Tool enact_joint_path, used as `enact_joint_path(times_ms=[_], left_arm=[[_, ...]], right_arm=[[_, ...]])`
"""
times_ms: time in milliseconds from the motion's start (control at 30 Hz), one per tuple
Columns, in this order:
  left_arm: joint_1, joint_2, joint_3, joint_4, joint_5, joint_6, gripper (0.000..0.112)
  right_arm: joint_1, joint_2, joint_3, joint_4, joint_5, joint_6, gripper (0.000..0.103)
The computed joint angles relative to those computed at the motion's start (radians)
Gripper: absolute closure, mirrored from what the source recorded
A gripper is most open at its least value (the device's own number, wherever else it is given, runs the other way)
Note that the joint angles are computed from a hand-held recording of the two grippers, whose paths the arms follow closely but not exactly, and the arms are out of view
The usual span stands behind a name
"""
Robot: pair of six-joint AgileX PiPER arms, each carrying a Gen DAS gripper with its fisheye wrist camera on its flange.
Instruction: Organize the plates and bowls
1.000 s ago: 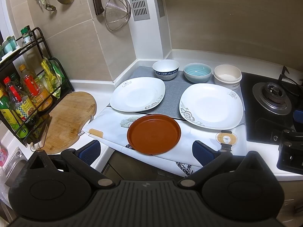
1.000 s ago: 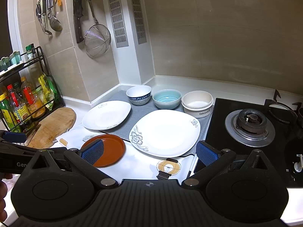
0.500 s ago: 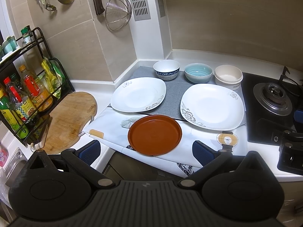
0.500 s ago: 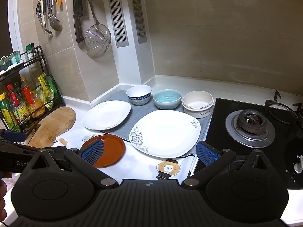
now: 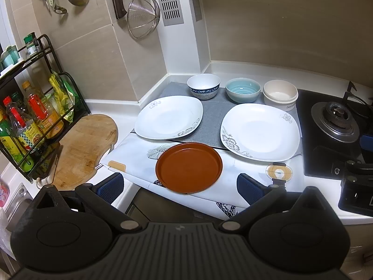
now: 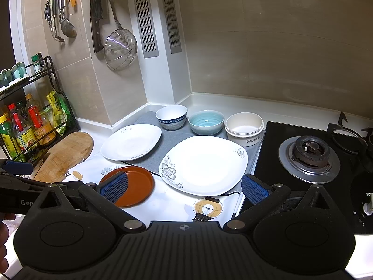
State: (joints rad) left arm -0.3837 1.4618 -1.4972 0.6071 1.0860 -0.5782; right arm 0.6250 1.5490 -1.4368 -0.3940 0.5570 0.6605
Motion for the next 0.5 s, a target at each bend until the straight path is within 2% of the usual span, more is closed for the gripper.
enact_joint_path(times_ms=[500], left_arm=[[-0.014,0.009,0.003,0.014,-0.002,-0.015,0.009]], right_arm=[[-0.009,0.010,-0.013,0.016,-0.003,-0.014,0.000]])
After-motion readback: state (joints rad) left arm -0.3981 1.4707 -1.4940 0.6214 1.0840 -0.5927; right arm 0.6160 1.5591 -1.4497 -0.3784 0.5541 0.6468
